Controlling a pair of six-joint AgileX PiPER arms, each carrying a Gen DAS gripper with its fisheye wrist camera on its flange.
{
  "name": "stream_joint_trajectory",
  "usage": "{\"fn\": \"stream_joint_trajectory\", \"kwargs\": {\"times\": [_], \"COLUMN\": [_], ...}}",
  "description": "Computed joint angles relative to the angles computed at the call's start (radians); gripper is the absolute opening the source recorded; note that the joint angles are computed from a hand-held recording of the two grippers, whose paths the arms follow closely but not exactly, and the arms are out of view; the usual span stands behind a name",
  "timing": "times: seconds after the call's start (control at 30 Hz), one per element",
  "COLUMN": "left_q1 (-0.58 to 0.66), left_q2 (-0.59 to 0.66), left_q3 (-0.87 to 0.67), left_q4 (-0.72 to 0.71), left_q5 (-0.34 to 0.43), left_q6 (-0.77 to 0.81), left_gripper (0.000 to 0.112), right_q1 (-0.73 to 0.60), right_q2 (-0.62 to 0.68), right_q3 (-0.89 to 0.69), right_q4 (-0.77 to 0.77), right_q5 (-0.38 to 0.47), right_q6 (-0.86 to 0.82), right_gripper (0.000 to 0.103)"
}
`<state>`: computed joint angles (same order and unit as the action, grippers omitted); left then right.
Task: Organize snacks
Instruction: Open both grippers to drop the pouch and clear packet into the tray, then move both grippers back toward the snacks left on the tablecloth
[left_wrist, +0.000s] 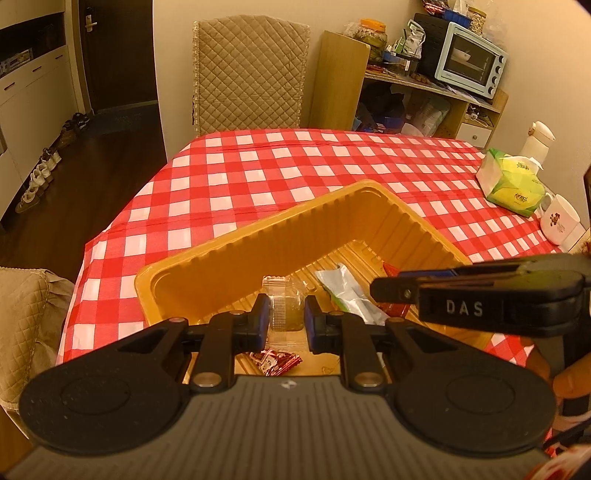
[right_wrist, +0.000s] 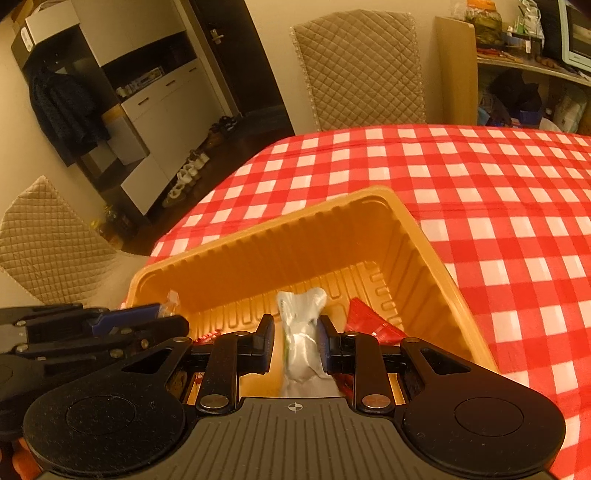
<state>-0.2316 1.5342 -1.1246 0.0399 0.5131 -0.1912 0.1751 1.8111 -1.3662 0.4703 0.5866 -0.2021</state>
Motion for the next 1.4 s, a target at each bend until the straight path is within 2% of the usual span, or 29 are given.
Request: {"fn": "stream_joint_trajectory", "kwargs": {"times": [0.17,0.3,0.33,0.43,0.47,0.57,0.8,0.97,1.13,1.4], "left_q1": [-0.009,-0.021,-0.022,-0.028,-0.033,-0.038,-0.091,-0.166,-0.294,-0.595], "left_q2": [0.011,0.004,-0.002,-0.031,-0.046,-0.107,-0.266,-0.362,-0.440,-0.512], "left_q3": [-0.012,-0.008,-0.003,0.017,0.029,0.073,0.156,0.194,0.228,0.273], "left_q4": [0.002,0.022,0.017,0.034,0.056,0.067,0.132,0.196,0.287,0.461], "left_q5": [-0.017,-0.019,-0.017,-0.003,0.002,0.011,0.072,0.137,0.209,0.346], "left_q6": [-0.015,-0.033,-0.029,-0.054,-0.078,-0.098,-0.182,-0.283,-0.431,-0.736], "left_gripper": [0.019,0.029,0.030,0.040,0.043,0.052,0.058,0.058,0.059,0.059], "right_q1": [-0.009,-0.020,-0.022,-0.029,-0.030,-0.046,-0.086,-0.115,-0.156,-0.261], "right_q2": [-0.035,-0.080,-0.093,-0.141,-0.162,-0.220,-0.360,-0.473,-0.606,-0.829], "right_q3": [0.041,0.081,0.091,0.139,0.163,0.219,0.334,0.405,0.480,0.589], "right_q4": [-0.009,0.001,-0.003,0.020,0.032,0.091,0.164,0.190,0.201,0.164], "right_q5": [-0.006,-0.007,-0.006,-0.023,-0.039,-0.048,-0.031,0.010,0.073,0.227], "right_q6": [0.007,-0.004,-0.001,-0.023,-0.034,-0.097,-0.173,-0.194,-0.215,-0.238], "right_gripper": [0.026,0.027,0.031,0.058,0.062,0.064,0.068,0.069,0.069,0.069]}}
